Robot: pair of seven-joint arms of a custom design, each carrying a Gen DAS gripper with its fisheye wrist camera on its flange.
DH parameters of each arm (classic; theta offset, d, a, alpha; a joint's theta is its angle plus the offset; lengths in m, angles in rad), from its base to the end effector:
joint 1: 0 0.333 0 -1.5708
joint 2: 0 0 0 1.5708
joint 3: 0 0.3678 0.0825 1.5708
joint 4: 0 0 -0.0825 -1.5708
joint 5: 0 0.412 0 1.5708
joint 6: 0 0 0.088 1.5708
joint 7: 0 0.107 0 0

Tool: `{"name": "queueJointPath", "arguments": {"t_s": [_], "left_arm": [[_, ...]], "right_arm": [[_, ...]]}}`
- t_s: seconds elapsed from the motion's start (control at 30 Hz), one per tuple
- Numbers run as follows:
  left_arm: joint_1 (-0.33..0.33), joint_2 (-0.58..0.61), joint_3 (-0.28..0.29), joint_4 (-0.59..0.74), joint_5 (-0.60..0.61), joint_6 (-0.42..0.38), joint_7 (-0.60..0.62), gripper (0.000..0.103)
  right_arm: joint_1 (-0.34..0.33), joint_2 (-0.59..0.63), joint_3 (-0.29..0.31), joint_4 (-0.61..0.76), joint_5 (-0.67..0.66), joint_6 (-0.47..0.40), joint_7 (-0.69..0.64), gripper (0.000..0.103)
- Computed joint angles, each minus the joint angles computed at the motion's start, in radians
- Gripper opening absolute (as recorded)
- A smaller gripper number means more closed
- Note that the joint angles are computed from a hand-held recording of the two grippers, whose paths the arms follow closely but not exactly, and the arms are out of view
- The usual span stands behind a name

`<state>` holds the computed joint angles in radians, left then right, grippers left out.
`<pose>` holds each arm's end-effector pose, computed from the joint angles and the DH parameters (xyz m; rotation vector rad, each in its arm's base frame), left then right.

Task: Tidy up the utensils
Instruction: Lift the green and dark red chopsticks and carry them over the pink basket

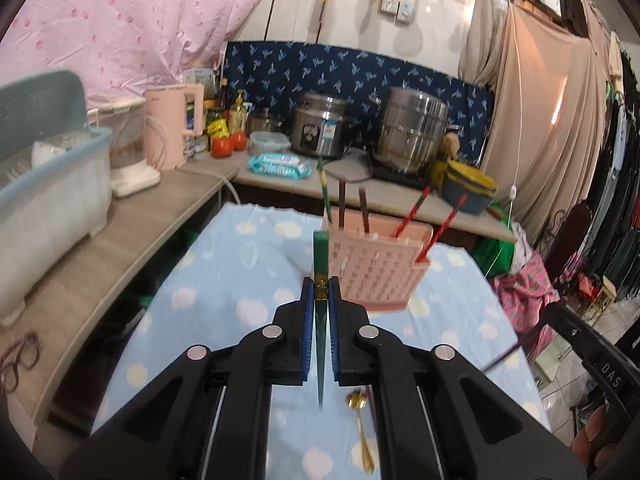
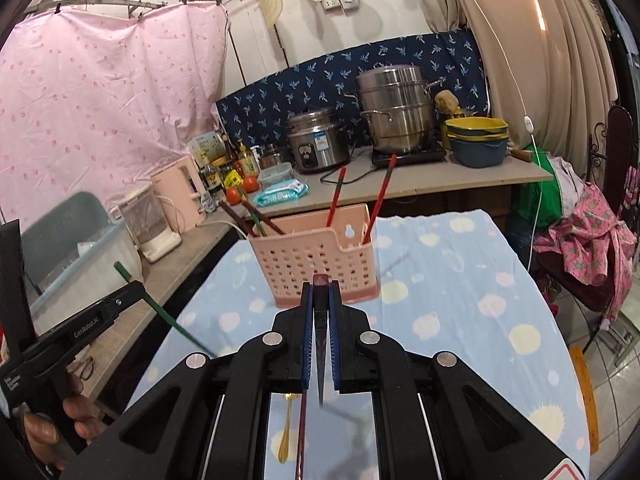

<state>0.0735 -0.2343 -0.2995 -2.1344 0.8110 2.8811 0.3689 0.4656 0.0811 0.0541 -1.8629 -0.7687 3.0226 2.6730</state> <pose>0.5200 -0.1799 0.6423 -1.7837 1.3722 -1.0356 0.5425 0.3686 0.6273 -1.5540 1.3663 -0.5251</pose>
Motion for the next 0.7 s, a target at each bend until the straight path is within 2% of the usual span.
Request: {"name": "queueJointPath", "arguments": {"t_s": [0.1, 0.33, 0.4, 0.57, 0.67, 0.7], "left_arm": [[0.006, 0.020, 0.007, 0.049, 0.006, 0.017, 0.008, 0.007], [0.002, 0.091, 0.028, 0.200, 0.051, 0.042, 0.013, 0.007], [0.007, 0.125, 0.026, 0.269, 0.127, 0.033, -0.038, 0.007], [-0.040, 0.219, 0.076, 0.436, 0.202, 0.028, -0.091, 0.007], [-0.077, 0.275, 0.112, 0.539, 0.298, 0.011, -0.152, 0.007], [-0.092, 0.301, 0.125, 0.582, 0.337, 0.002, -0.177, 0.007]], "right_arm": [[-0.020, 0.028, 0.015, 0.047, 0.116, 0.022, -0.106, 0.007], [0.015, 0.109, -0.038, 0.213, 0.179, 0.017, -0.191, 0.007], [0.026, 0.141, -0.054, 0.276, 0.206, 0.014, -0.220, 0.007], [0.060, 0.238, -0.115, 0.459, 0.248, -0.001, -0.262, 0.007], [0.039, 0.329, -0.097, 0.616, 0.338, -0.033, -0.343, 0.007], [0.045, 0.351, -0.107, 0.651, 0.355, -0.039, -0.353, 0.007]]}}
